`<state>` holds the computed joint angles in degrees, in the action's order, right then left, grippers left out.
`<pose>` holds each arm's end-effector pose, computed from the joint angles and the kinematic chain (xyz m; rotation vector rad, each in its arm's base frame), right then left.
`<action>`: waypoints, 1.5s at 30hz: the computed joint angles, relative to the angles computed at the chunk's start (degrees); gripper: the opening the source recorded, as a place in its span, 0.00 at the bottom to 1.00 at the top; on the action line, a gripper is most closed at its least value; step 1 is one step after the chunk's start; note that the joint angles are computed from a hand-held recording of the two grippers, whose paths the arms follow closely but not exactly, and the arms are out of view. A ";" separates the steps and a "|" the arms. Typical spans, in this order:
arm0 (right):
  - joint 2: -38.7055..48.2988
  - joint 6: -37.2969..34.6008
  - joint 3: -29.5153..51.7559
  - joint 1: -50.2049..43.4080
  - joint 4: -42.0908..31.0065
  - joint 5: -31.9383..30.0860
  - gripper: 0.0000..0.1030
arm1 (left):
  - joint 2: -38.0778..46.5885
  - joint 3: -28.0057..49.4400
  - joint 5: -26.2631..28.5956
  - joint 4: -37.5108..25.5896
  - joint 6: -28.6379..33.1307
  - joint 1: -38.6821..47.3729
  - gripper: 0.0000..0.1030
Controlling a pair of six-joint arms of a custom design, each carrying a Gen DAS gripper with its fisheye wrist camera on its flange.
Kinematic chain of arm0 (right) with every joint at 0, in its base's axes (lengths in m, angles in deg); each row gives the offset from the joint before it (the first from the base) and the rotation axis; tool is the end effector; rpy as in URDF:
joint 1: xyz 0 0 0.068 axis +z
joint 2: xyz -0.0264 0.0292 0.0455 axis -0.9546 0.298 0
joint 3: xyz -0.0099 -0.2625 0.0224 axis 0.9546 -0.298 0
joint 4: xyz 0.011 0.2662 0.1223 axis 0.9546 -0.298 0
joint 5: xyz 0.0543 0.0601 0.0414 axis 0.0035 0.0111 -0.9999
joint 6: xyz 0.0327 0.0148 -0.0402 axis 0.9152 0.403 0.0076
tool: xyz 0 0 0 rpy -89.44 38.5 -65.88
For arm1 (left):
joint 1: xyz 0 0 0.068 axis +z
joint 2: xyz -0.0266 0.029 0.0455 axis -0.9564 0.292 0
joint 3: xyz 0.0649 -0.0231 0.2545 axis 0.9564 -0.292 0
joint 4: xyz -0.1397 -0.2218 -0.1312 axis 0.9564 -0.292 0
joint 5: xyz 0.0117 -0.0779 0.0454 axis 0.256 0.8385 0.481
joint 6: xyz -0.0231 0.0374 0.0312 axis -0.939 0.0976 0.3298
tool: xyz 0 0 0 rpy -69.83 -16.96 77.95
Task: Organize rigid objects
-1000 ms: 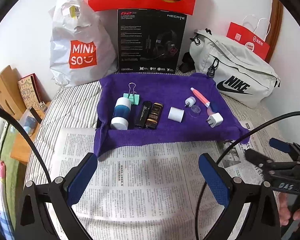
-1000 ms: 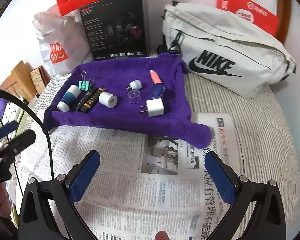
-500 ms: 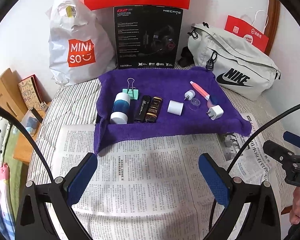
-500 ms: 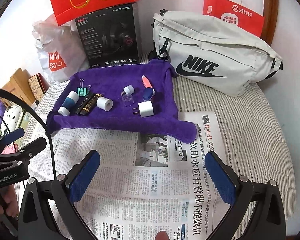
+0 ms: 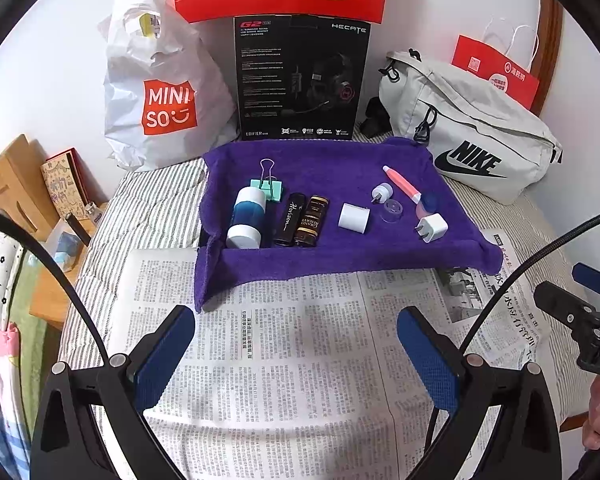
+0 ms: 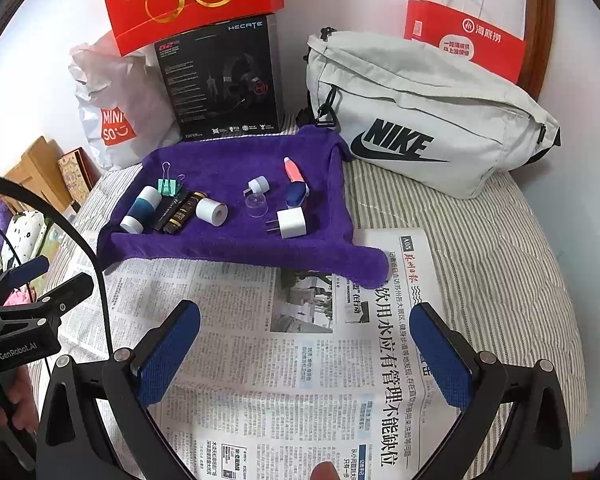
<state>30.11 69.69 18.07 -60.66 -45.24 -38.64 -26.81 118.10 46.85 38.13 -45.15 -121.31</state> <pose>0.1473 0.0249 0.2350 0.1938 2.5278 -0.0251 0.1701 -0.1716 0.2100 0.2107 2.4812 -0.1070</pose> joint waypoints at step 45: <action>-1.05 0.50 0.57 1.47 -1.31 1.27 1.00 | -1.43 0.00 0.20 -1.51 0.00 -0.51 0.99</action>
